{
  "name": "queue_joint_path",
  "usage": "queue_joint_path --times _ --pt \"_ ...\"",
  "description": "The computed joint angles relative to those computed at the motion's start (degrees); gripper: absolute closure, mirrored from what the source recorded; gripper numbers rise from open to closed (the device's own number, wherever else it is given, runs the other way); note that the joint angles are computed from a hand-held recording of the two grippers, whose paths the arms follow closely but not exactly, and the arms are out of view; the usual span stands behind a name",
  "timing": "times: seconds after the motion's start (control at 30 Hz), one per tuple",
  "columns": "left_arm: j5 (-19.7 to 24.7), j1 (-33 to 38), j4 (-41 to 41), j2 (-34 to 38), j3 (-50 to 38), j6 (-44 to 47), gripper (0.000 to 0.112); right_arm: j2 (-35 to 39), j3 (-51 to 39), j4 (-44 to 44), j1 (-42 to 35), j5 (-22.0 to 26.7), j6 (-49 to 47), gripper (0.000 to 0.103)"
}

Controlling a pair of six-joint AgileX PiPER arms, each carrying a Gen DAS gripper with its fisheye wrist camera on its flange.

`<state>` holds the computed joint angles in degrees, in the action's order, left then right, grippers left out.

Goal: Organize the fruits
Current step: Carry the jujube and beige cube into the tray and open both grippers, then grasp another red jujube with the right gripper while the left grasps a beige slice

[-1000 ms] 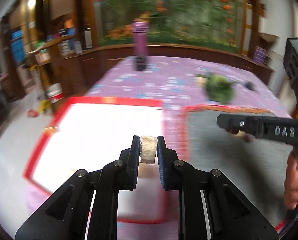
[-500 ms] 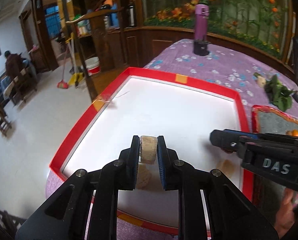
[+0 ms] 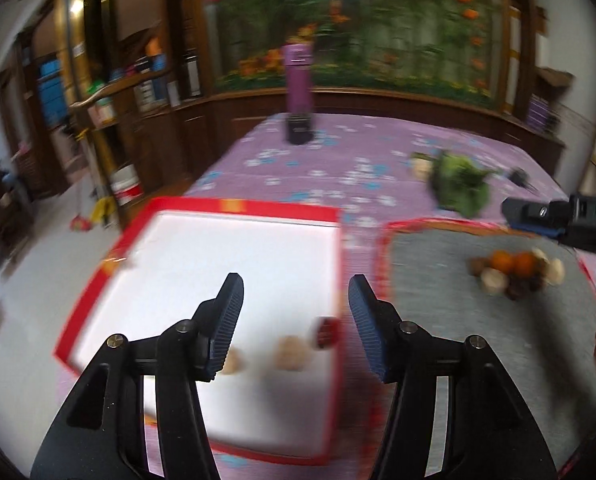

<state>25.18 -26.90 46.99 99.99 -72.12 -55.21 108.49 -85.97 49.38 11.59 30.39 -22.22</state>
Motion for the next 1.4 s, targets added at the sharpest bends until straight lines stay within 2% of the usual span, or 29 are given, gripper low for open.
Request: queue_joint_path --times 0.07,0.2,0.27,0.43,0.5,0.57,0.7,0.73,0.87,1.27,1.33,1.37,1.4 --pt "0.5 -2.5 -2.5 1.9 -2.3 3.2 0.057 -3.5 5.8 4.5 -5.6 1.9 -5.0 0.077" --pt "1.6 -6.5 -11.5 6.3 -7.7 12.9 0.057 -5.3 10.8 5.7 -12.4 7.8 -8.6 0.077" --pt "2.7 -8.1 -17.0 9.1 -11.4 19.4 0.057 -4.4 11.4 5.1 -13.8 9.3 -7.6 0.077" --pt "7.2 -9.4 -25.9 14.4 -19.4 28.6 0.057 0.7 8.9 3.9 -14.1 9.9 -4.8 0.077" --pt "8.8 -9.6 -27.7 16.0 -22.2 30.2 0.058 -0.1 9.2 1.2 -12.5 6.2 -2.7 0.077" --pt "11.0 -9.8 -28.3 17.7 -25.1 31.1 0.058 0.2 8.1 -3.1 -11.3 4.8 -0.1 0.076" --pt "12.9 -10.3 -30.7 20.2 -28.6 34.6 0.058 0.4 8.2 -7.7 -10.2 1.8 1.5 0.076" --pt "13.0 -10.3 -31.2 20.7 -29.2 35.3 0.058 0.7 8.2 -7.6 -10.3 1.6 1.2 0.077" --pt "16.3 -10.7 -32.1 25.0 -35.5 36.8 0.058 3.2 7.3 -1.7 -13.1 5.9 -2.9 0.077" --pt "24.9 -10.5 -39.4 37.4 -55.4 42.8 0.058 1.3 9.3 -10.2 -9.0 -0.2 -1.3 0.077" --pt "26.6 -10.5 -40.6 39.6 -58.9 44.4 0.058 1.4 9.2 -12.3 -8.5 -0.8 0.4 0.085" --pt "26.4 -10.3 -41.5 39.9 -59.0 45.1 0.058 1.4 9.1 -14.0 -8.2 -1.3 1.7 0.085" --pt "23.9 -10.4 -41.1 39.1 -56.9 44.8 0.058 1.4 9.1 -13.6 -8.3 -1.1 1.4 0.085"
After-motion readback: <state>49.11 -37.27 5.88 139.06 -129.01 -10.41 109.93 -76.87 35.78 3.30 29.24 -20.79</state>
